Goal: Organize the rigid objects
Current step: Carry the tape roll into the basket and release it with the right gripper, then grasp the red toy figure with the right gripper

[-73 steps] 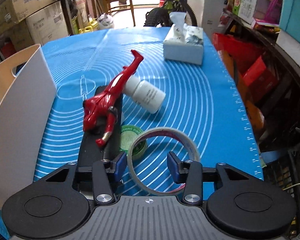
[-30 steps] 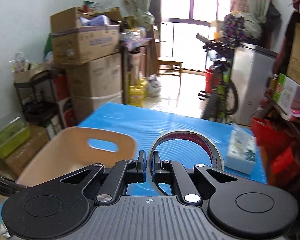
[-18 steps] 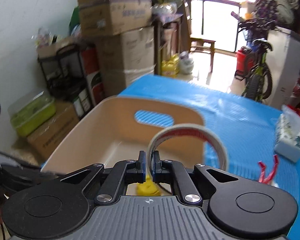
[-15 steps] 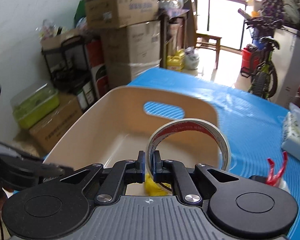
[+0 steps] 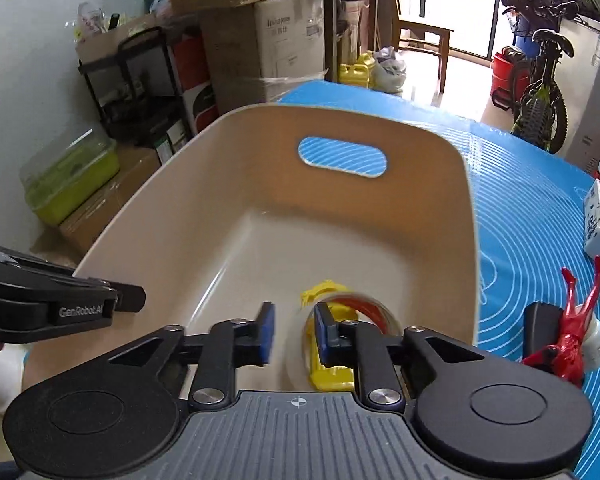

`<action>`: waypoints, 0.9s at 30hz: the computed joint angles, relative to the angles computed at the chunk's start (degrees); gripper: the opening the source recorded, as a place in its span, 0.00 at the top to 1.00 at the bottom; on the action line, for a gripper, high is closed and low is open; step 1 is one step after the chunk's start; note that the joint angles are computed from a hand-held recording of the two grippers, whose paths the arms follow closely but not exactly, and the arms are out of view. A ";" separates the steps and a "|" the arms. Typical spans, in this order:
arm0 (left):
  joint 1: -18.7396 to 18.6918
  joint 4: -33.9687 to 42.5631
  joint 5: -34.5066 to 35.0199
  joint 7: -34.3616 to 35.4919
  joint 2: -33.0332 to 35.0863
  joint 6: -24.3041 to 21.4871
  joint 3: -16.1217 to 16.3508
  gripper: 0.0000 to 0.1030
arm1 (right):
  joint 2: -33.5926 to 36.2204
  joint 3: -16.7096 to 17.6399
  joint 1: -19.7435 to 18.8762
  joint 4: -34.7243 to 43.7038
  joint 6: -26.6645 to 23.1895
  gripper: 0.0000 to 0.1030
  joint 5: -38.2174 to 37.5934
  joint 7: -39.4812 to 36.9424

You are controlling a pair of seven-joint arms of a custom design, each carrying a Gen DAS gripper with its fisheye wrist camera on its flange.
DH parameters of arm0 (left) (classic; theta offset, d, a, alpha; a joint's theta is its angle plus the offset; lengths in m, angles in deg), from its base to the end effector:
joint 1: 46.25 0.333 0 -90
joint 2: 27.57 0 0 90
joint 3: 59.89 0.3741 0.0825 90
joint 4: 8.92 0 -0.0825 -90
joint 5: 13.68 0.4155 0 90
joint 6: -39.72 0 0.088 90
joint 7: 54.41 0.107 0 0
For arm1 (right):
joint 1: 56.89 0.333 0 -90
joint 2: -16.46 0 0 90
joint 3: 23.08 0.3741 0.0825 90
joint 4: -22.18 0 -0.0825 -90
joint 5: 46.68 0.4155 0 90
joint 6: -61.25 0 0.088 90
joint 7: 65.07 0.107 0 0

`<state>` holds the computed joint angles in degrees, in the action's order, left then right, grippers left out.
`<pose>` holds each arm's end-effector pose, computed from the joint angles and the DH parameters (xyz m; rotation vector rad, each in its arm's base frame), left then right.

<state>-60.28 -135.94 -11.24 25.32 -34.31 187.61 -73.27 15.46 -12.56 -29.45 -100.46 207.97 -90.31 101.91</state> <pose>0.5007 -0.2652 0.5200 -1.6348 2.2996 -0.5808 0.4632 0.3750 0.4974 -1.6951 1.9183 -0.5928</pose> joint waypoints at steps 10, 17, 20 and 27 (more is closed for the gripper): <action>-0.02 0.00 -0.08 0.07 -0.01 0.00 0.03 0.96 | -9.36 1.62 -4.49 -5.88 1.67 0.45 -6.10 7.97; 0.03 -0.02 0.07 0.08 0.01 0.03 0.05 0.96 | -15.58 3.77 -9.67 -9.97 -5.40 0.39 -7.67 13.23; 0.02 0.03 -0.07 0.06 0.04 -0.05 0.05 0.96 | -17.31 3.79 -11.59 -12.52 -6.92 0.39 -7.00 16.18; -0.03 0.05 -0.14 0.13 -0.04 -0.22 0.09 0.96 | -16.63 3.02 -13.56 -16.60 -7.31 0.39 -5.17 19.29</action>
<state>-60.31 -135.89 -11.38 25.45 -34.35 187.39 -73.18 -1.17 -9.55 -43.01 -117.06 200.67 -95.48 121.20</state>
